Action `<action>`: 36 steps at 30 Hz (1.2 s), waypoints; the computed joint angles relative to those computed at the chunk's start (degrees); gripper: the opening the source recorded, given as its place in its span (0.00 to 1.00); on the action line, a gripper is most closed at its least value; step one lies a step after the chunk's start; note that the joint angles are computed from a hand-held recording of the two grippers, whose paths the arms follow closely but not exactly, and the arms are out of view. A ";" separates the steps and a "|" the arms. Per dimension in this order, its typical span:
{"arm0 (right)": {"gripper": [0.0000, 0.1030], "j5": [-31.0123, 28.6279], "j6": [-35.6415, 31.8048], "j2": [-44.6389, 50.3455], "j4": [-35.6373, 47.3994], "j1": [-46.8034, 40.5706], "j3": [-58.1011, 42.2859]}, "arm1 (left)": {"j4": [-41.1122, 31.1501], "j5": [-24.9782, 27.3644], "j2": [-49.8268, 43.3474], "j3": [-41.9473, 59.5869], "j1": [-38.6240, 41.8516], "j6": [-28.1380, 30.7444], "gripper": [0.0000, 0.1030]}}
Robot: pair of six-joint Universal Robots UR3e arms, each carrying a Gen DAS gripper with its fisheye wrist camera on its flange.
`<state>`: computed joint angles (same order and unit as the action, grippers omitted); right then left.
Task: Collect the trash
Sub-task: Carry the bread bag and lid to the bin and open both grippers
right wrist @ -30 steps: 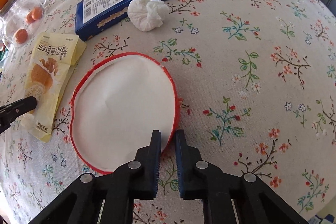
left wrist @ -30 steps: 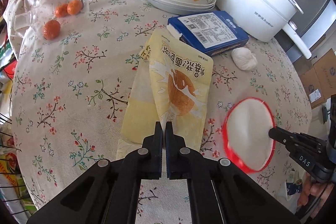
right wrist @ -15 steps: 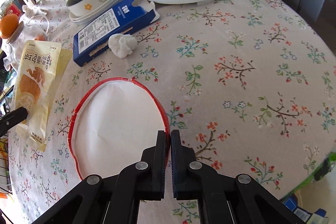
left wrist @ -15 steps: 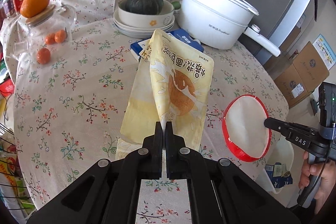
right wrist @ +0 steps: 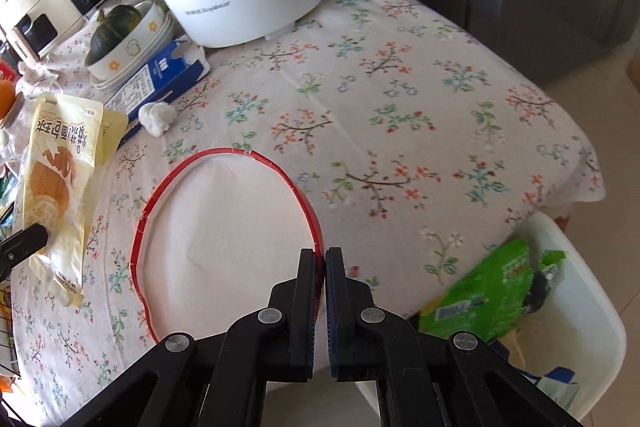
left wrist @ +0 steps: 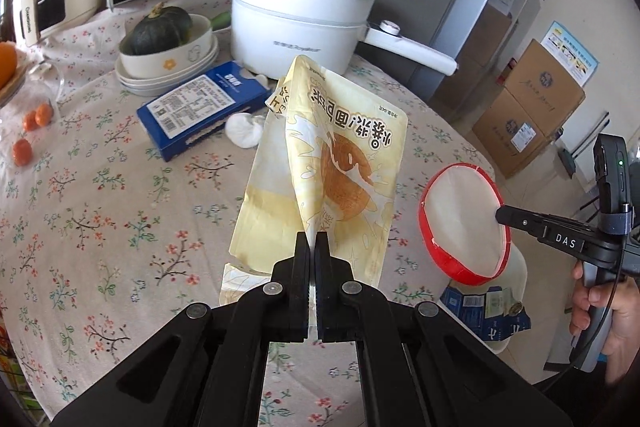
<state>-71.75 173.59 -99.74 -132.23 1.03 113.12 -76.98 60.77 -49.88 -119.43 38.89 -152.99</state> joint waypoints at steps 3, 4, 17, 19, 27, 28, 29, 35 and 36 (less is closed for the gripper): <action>0.03 2.18 -3.84 -5.21 3.17 -7.01 3.31 | 7.68 2.21 -4.36 -0.25 -9.76 -6.96 0.01; 0.03 2.94 -5.42 -6.79 4.48 -9.55 4.15 | 10.25 2.95 -6.05 -0.23 -12.96 -9.21 0.01; 0.03 7.50 -27.07 -21.51 20.08 -39.00 10.40 | 33.12 12.07 -30.55 4.72 -45.93 -26.26 0.01; 0.03 7.69 -29.91 -22.85 21.67 -42.61 11.03 | 34.96 12.74 -33.44 5.83 -48.81 -27.27 0.01; 0.03 8.16 -38.81 -25.84 27.92 -54.42 12.35 | 40.49 14.54 -41.46 7.19 -54.90 -28.84 0.01; 0.03 8.26 -39.70 -26.39 28.65 -55.48 12.45 | 41.15 14.20 -42.36 7.14 -55.03 -28.89 0.01; 0.03 8.31 -40.48 -26.95 29.43 -56.44 12.55 | 42.12 13.53 -43.19 6.84 -55.04 -28.86 0.01; 0.04 7.61 -42.56 -28.29 30.49 -59.33 13.37 | 41.88 13.34 -45.81 8.15 -55.90 -27.65 0.34; 0.04 7.41 -42.58 -28.51 30.42 -59.39 13.48 | 42.01 14.04 -45.34 7.91 -56.00 -27.75 0.45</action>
<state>-64.34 131.01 -128.25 -101.81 -58.36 126.60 -34.97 74.81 -95.21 -111.52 -17.11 -180.74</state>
